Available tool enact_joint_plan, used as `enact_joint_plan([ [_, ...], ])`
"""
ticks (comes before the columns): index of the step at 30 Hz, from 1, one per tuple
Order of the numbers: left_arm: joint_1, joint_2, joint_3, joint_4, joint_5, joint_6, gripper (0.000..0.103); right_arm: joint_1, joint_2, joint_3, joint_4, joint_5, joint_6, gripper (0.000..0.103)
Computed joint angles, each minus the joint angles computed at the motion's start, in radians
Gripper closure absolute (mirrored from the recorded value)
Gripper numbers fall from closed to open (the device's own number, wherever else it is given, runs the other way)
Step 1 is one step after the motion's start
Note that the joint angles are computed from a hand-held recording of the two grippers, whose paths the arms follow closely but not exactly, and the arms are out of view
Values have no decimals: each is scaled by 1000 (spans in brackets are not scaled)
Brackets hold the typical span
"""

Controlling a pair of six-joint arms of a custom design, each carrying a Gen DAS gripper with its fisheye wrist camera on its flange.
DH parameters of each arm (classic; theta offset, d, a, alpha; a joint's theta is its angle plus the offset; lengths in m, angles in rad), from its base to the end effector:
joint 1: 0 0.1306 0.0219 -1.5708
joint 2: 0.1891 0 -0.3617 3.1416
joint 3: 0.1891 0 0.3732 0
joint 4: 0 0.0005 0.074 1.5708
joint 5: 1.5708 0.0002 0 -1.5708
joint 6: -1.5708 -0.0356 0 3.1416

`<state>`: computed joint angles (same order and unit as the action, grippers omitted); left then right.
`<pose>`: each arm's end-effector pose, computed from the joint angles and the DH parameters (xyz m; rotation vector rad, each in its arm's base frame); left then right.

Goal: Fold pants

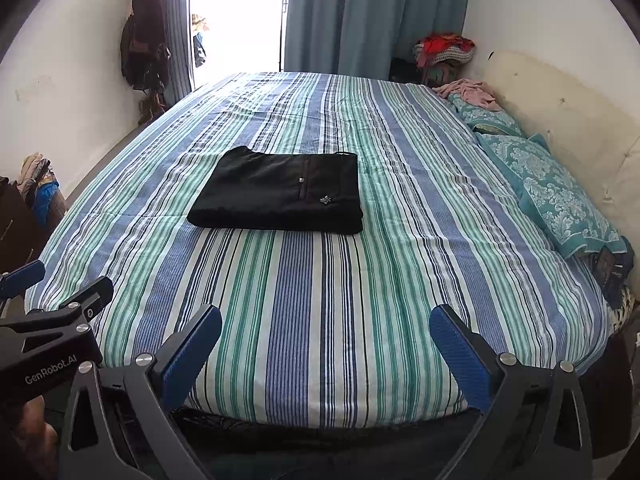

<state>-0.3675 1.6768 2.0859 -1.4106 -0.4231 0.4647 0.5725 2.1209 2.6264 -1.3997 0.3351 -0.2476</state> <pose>0.4966 -0.1761 0.5353 -0.2729 2.4408 0.1916 0.5608 0.3469 0.4946 -0.2467 2.3860 -0.0356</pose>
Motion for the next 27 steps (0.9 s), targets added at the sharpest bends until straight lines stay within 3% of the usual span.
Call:
enact_joint_plan([
  [21,8,23,29,-31,-1,15,3,-6,45,87,-53,-19,-18,0],
  [27,10,-4,-13,15,39,21,3,-9,38,69,-49,-29,-29,0],
])
